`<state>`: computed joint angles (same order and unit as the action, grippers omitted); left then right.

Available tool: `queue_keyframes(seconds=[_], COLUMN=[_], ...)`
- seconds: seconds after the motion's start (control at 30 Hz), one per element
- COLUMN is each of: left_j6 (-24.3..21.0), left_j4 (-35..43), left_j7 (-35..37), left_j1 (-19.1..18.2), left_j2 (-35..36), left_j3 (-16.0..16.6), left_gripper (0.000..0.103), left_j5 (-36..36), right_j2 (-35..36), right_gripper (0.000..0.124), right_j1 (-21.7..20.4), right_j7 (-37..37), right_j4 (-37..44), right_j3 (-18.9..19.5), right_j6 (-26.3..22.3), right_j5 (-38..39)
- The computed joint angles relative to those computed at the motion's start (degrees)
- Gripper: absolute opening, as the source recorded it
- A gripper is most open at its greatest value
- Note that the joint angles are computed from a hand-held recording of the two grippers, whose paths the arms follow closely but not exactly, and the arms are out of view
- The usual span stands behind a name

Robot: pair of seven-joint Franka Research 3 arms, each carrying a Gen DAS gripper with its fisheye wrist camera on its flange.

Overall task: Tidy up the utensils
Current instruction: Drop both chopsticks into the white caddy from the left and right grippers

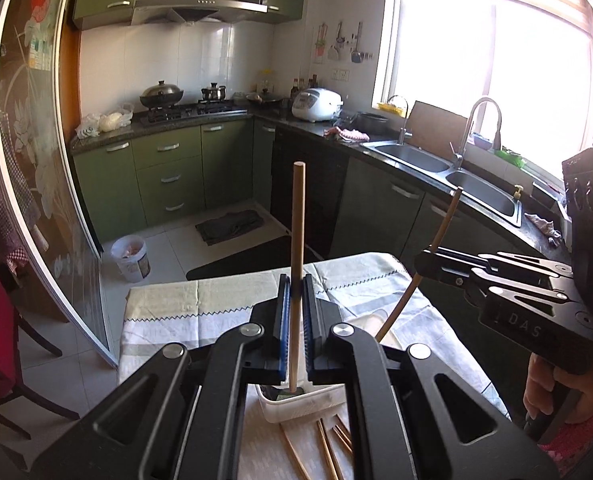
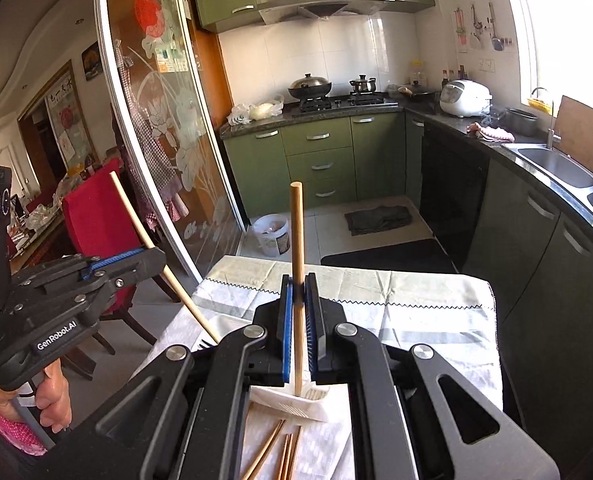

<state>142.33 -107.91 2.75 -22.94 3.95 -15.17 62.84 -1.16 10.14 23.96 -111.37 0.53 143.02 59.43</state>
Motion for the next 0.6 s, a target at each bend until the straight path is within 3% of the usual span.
queue_keyframes(seconds=[0.17, 0.3, 0.43, 0.6], left_j6=[-0.24, -1.60, -1.61, -0.14], left_j4=[-0.04, -0.50, -1.76, -6.80], left_j7=[2.02, 1.80, 2.71, 4.72], left_j1=[-0.08, -0.58, -0.64, -0.38], left_j2=[0.71, -0.11, -1.18, -2.36], left_j3=[0.13, -0.15, -0.69, -1.59], left_gripper=[0.007, 0.021, 0.021, 0.021], left_j5=[-2.40, -1.48, -3.49, -11.13], right_j2=[0.65, 0.34, -1.62, -6.12], right_gripper=[0.007, 0.007, 0.009, 0.010], right_j1=[-0.23, -0.43, -0.59, -0.96], right_j7=[-0.80, -1.73, -3.29, -7.81], right_j4=[-0.12, -0.34, -2.00, -7.18], right_j3=[0.05, -0.02, -0.57, -2.45], right_j6=[-0.37, -0.72, -1.81, -3.93], right_j5=[0.31, 1.00, 3.27, 6.78])
